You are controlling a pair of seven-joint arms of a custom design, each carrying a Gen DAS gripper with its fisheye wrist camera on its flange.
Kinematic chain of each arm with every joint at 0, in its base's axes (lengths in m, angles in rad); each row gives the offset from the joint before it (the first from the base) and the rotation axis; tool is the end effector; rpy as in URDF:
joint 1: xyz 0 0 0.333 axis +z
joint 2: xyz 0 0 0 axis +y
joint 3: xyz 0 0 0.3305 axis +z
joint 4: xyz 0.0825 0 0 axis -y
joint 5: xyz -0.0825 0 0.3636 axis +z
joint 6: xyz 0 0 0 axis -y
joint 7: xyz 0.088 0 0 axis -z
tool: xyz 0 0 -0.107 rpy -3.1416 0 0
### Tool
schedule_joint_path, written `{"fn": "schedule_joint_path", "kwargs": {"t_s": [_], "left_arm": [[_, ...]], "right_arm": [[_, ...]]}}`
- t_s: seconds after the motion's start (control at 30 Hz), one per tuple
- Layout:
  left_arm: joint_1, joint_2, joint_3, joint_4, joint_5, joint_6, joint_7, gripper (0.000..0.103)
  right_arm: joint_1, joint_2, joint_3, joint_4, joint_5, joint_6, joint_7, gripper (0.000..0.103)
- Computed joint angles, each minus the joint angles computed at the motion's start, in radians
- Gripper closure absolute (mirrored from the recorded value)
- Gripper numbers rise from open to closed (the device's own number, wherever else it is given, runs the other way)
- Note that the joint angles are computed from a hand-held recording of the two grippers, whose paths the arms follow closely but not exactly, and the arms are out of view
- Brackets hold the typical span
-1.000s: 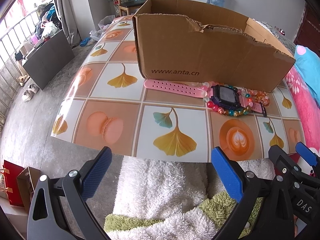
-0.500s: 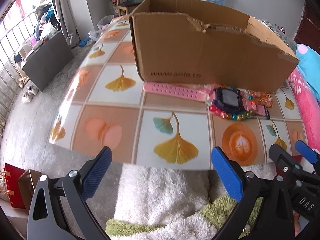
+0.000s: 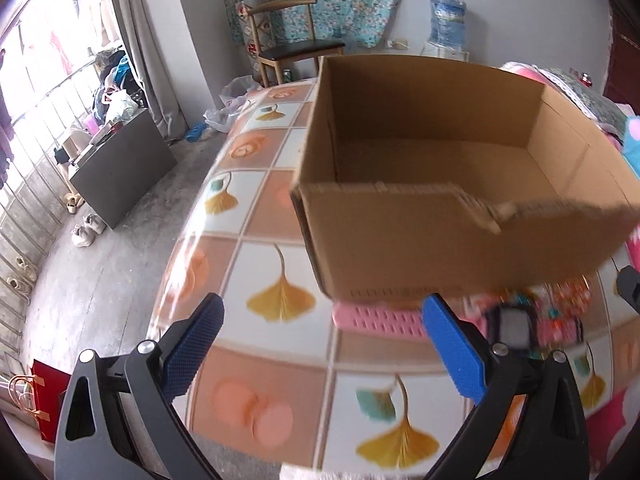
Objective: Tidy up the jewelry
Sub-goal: 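Move the right tool toward the multicolour beaded bracelet beside the pink watch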
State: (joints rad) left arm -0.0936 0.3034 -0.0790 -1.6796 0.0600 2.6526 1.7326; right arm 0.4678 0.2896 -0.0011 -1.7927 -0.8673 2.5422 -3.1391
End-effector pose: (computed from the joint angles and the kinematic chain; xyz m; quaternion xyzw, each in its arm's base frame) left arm 0.6697 -0.1114 0.5249 -0.5351 0.7780 -0.2258 0.2396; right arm 0.5808 0.3032 0.4595 -0.4794 0.7945 -0.2535 0.2732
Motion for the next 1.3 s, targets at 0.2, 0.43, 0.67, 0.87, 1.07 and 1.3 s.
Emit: {"fn": "schedule_joint_path", "kwargs": {"t_s": [0.2,0.43,0.67,0.87,1.07,1.3], "left_arm": [[-0.011,0.058,0.01,0.084,0.013,-0.023,-0.021,0.004],[-0.03,0.123,0.021,0.187,0.044,-0.056,-0.033,0.004],[-0.041,0.215,0.023,0.335,0.039,-0.113,-0.045,0.004],[0.025,0.111,-0.04,0.169,-0.055,-0.097,0.132,0.004],[0.071,-0.021,-0.068,-0.042,-0.171,-0.114,0.312,0.004],[0.056,0.003,-0.044,-0.023,-0.183,-0.199,0.283,0.004]], "right_arm": [[-0.049,0.06,0.002,0.047,0.117,0.128,-0.095,0.007],[-0.041,0.128,-0.039,0.135,0.173,0.163,-0.167,0.007],[-0.028,0.175,-0.082,0.215,0.184,0.118,-0.218,0.007],[-0.015,0.107,-0.074,0.118,0.139,0.082,-0.229,0.007],[-0.01,-0.031,-0.042,-0.103,0.083,0.073,-0.125,0.007],[-0.035,-0.047,0.016,-0.157,0.079,-0.01,-0.15,0.007]]}}
